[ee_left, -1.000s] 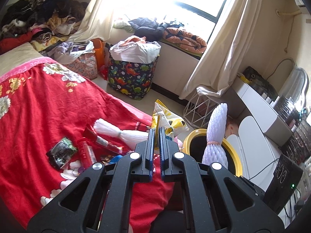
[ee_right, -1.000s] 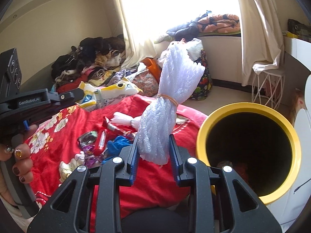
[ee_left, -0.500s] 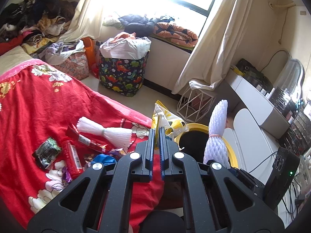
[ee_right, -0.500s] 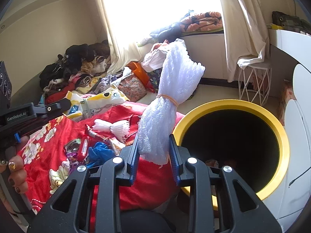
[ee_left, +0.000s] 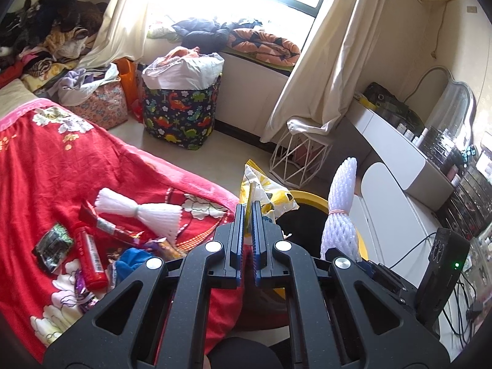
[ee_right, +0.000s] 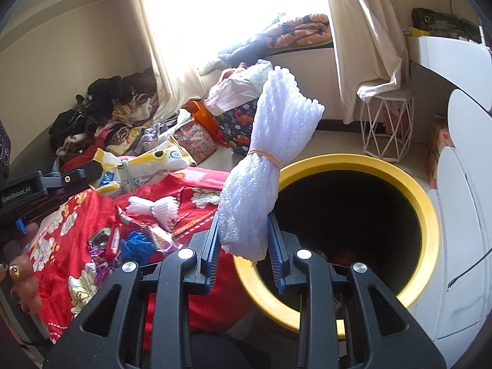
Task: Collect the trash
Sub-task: 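Carry the yellow wrapper and white mesh net in both grippers over the bin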
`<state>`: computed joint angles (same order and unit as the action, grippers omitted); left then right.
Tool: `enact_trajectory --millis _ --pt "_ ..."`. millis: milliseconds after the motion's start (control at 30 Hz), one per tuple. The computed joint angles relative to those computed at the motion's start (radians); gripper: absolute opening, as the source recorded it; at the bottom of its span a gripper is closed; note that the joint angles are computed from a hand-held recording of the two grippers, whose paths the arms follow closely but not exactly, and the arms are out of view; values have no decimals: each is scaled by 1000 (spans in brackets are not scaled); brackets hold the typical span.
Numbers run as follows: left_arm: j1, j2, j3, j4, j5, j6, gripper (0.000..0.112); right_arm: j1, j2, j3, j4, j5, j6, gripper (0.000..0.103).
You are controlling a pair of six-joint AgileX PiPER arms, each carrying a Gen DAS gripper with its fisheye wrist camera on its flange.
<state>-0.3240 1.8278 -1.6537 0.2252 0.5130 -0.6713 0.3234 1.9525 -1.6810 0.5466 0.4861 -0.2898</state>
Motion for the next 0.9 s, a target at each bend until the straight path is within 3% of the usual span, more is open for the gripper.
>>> enact_trajectory --millis 900 --pt "-79 218 -308 -55 138 86 2 -89 9 55 -40 -16 56 27"
